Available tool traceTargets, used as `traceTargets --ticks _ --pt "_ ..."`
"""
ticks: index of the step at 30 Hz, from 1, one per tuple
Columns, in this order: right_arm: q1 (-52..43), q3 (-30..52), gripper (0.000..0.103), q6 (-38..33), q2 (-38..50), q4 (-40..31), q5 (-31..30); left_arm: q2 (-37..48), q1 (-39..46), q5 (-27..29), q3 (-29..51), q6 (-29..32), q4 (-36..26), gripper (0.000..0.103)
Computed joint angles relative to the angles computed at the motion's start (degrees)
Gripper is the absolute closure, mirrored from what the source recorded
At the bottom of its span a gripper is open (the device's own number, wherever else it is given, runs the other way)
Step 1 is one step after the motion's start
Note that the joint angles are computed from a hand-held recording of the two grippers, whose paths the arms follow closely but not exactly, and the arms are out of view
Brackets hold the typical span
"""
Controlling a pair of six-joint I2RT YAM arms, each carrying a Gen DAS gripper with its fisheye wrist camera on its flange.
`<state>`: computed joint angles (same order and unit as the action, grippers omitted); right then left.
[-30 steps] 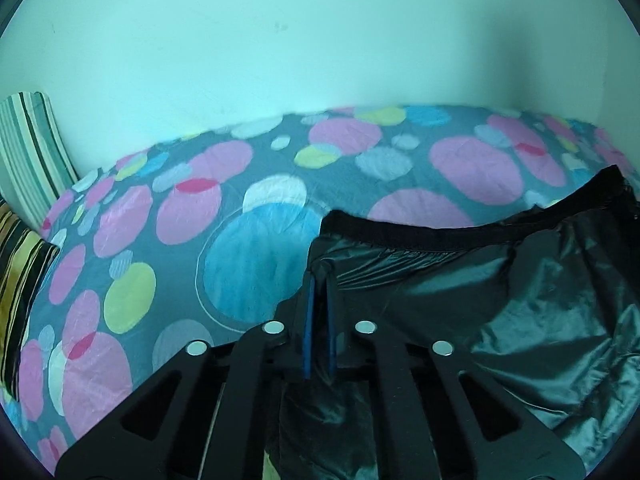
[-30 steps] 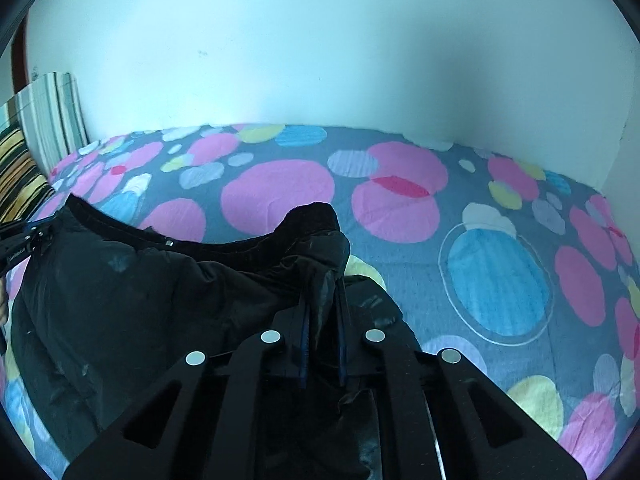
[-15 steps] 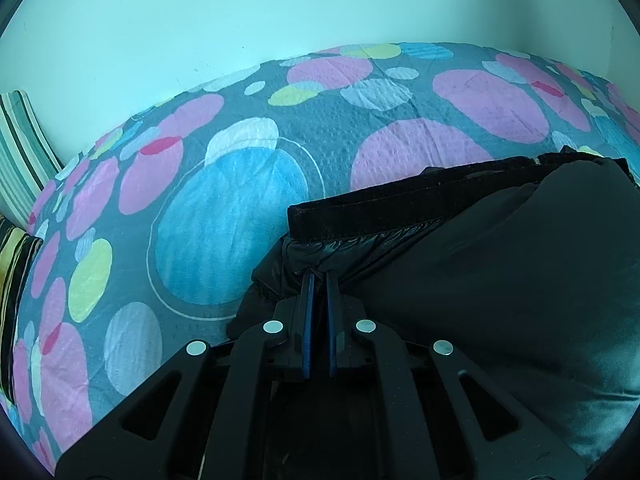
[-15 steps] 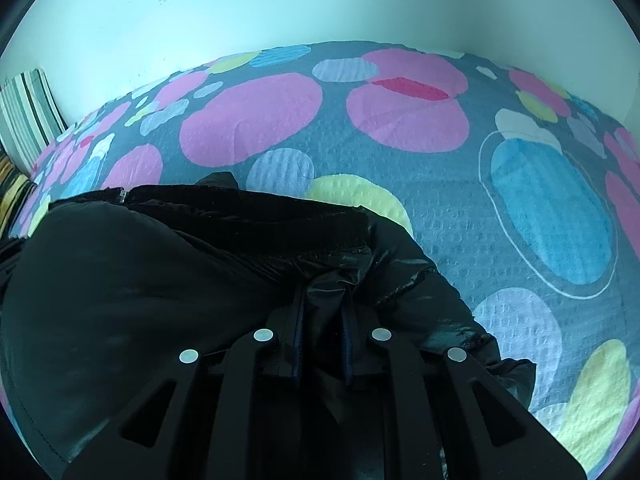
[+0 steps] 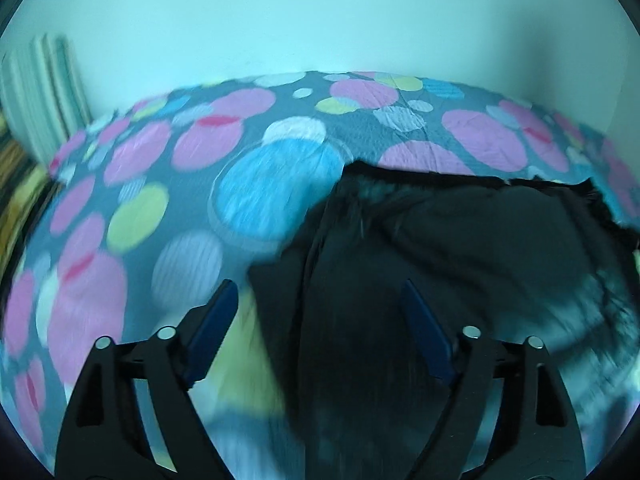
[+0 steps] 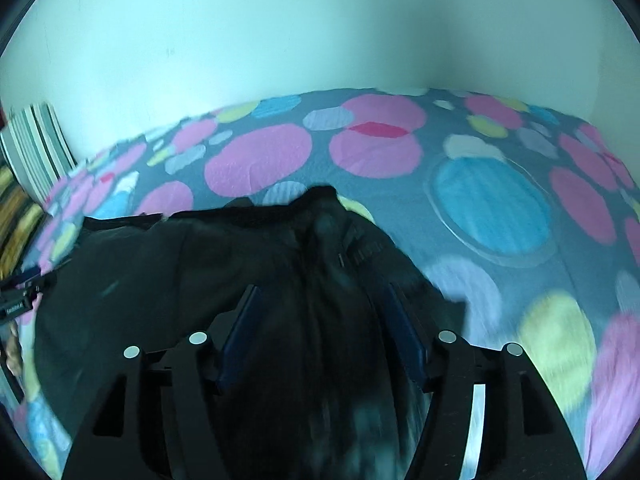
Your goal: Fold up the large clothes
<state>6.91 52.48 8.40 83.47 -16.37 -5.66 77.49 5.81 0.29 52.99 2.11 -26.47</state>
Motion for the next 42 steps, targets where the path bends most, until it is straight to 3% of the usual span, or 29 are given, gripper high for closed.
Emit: traceTargets --ticks 5,10,14,20,24,25,26,27,28,34,37,42 --pt "-5.19 -13.76 0.04 4.91 -16.48 -1.83 -4.82 -14.45 2.25 4.29 -9.3 -4.48 -6.84 0.011" --pt "-8.59 -20.36 0.04 8.28 -23.68 -4.36 -8.82 -22.0 0.33 1.56 -15.53 -6.89 -8.41 0.011" --pt "-11.21 -22.29 0.038 11.47 -22.03 -1.59 -13.44 -20.42 4.86 7.73 -16.62 -8.69 -7.17 0.011" --pt "-12.56 -21.58 0.03 13.85 -15.38 2.59 -17.83 -14.1 7.74 12.29 -15.77 -8.4 -2.28 0.008" --pt "-13.6 -21.23 0.03 15.35 -9.86 5.79 -22.67 -8.49 8.86 16.62 -14.77 -8.03 -0.74 0.008" --pt "-13.58 -21.21 0.032 15.46 -9.11 6.43 -23.12 -7.59 9.19 17.76 -14.88 -7.97 -0.22 0.011" --pt "-13.42 -21.12 0.041 15.13 -8.49 6.88 -23.87 -6.29 10.21 21.02 -14.9 -7.45 0.13 0.017" --pt "-13.13 -21.03 0.047 15.09 -8.3 6.99 -24.14 -5.25 11.33 24.67 -14.81 -7.0 0.06 0.035" --pt "-12.67 -20.99 0.049 15.21 -8.33 7.04 -23.88 -4.66 11.97 26.9 -14.67 -7.33 -0.1 0.039" --pt "-12.86 -21.99 0.074 15.17 -11.63 7.53 -25.6 -10.2 6.72 20.69 -15.05 -5.77 -1.39 0.066" --pt "-12.14 -22.53 0.078 15.33 -14.57 6.71 -24.38 -13.88 5.03 18.45 -14.62 -5.78 -3.76 0.075" --pt "-13.53 -23.4 0.081 14.0 -21.95 0.72 -25.55 -22.1 5.53 18.86 -14.4 -4.54 -10.64 0.079"
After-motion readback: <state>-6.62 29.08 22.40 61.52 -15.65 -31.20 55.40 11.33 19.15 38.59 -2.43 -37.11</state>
